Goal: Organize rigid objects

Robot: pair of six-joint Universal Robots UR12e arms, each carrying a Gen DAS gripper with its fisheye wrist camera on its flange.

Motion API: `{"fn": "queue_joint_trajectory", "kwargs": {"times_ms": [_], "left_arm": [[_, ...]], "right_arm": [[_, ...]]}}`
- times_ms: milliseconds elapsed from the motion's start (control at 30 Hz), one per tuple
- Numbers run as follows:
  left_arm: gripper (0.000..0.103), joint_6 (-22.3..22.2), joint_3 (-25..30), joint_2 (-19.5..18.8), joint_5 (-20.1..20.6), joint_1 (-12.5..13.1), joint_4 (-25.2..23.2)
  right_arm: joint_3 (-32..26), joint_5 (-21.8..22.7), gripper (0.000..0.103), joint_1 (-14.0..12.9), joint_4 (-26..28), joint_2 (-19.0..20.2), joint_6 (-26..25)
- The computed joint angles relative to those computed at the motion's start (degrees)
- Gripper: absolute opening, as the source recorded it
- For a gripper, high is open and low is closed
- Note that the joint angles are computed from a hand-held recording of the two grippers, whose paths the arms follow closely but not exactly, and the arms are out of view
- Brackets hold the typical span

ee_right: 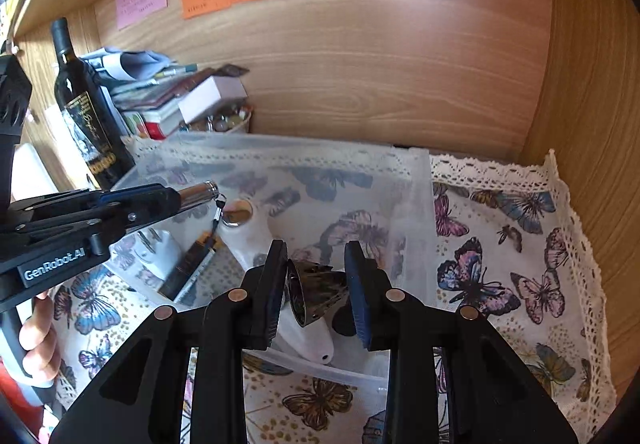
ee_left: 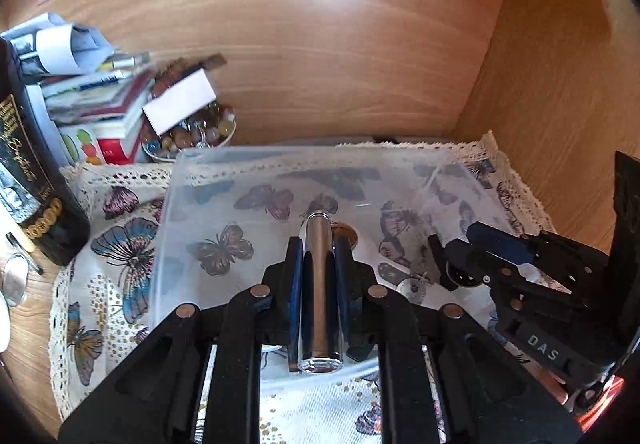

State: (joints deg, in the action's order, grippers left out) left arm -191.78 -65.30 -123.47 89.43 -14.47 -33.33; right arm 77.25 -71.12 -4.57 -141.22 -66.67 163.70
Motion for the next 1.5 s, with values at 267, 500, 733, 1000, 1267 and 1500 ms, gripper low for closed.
{"fn": "queue_joint_trajectory", "kwargs": {"times_ms": [267,500,733,1000,1267,1500], "left_arm": [[0.015,0.5,1.5,-0.8,-2.4,0.2,-3.0],[0.016,1.8,-0.5,1.1,-2.8,0.0,0.0],[0.033,3.2,-5.4,4.6,0.7,-0.6,8.9],[0.068,4.7,-12.1,8.9,5.9,-1.8,21.4],[0.094,5.4,-15.9,11.4,10.7,-3.2,28.4],[0.099,5.0,-17.8,12.7,11.2,-3.5,30.3]], "right_arm": [[-0.3,0.0,0.031,0.1,0.9,0.3,-0.8],[0.9,0.8,0.035,-0.2,-2.2,-1.1,0.0],[3.9,2.7,0.049,-0.8,-9.1,-4.2,1.4],[8.7,6.2,0.072,-1.9,-18.5,-8.4,3.9],[11.8,8.0,0.087,-2.5,-23.1,-10.8,6.0],[13.7,8.6,0.096,-2.8,-25.2,-12.0,7.3]]}}
